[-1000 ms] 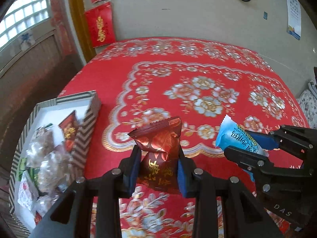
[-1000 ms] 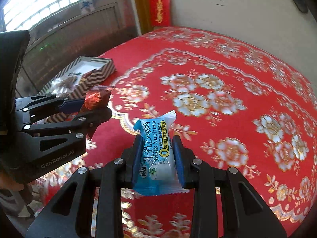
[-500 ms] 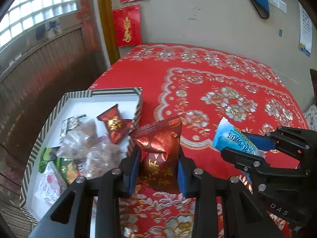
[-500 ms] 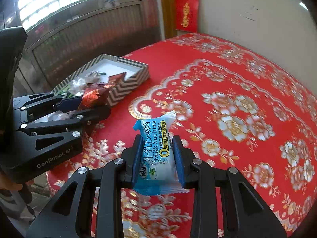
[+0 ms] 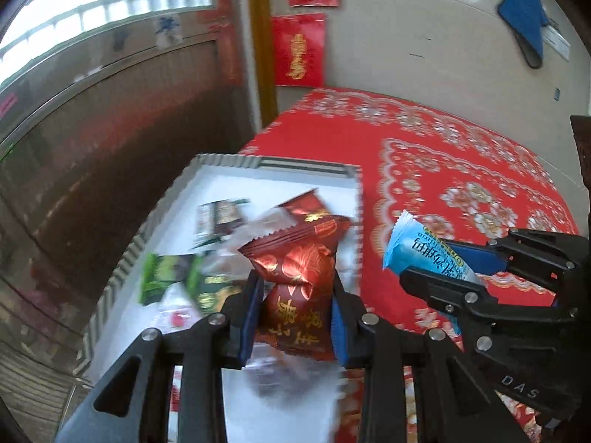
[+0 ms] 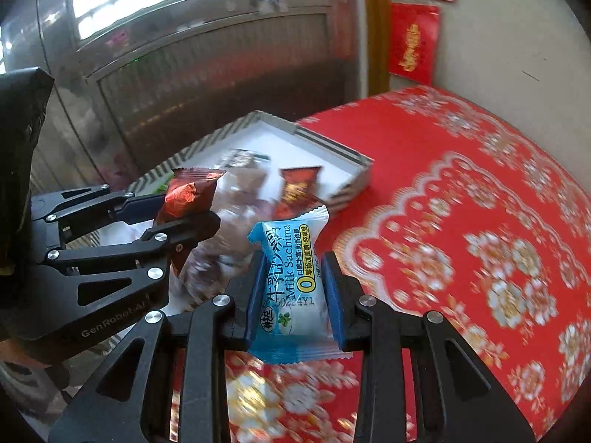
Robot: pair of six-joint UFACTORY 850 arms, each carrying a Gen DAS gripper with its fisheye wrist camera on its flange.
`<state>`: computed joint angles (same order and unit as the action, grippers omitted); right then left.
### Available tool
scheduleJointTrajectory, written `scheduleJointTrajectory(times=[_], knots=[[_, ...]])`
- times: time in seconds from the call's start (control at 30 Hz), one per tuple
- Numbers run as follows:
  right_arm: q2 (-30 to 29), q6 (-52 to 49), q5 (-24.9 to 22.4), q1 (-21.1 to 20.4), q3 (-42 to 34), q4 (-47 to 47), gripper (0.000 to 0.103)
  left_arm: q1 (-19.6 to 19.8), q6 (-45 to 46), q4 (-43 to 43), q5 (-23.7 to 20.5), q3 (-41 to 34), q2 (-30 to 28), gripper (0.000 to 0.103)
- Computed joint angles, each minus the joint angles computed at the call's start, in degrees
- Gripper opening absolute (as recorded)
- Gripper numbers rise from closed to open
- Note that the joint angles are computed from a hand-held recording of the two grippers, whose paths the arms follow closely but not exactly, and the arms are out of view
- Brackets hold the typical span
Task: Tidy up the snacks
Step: 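Carry the red candy and blue Sachima pack over the white tray with both tools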
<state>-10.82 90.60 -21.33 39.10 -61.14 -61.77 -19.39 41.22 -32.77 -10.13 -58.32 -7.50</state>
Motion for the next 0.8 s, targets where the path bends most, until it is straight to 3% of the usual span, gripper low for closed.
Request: scheduleJointTrajectory(times=[0.4,0.8], knots=[[-9.34,-17.38,3.93,-0.24,-11.32,13.12,0.03,5.87,-2.06,2.93,0.53,1.32,-0.09,0.036],[-17.02,-32.65,2.88,0.43,-20.26,25.91,0.03,8.31,-0.99,2.36,0.86,2.55,-0.59,0.035]])
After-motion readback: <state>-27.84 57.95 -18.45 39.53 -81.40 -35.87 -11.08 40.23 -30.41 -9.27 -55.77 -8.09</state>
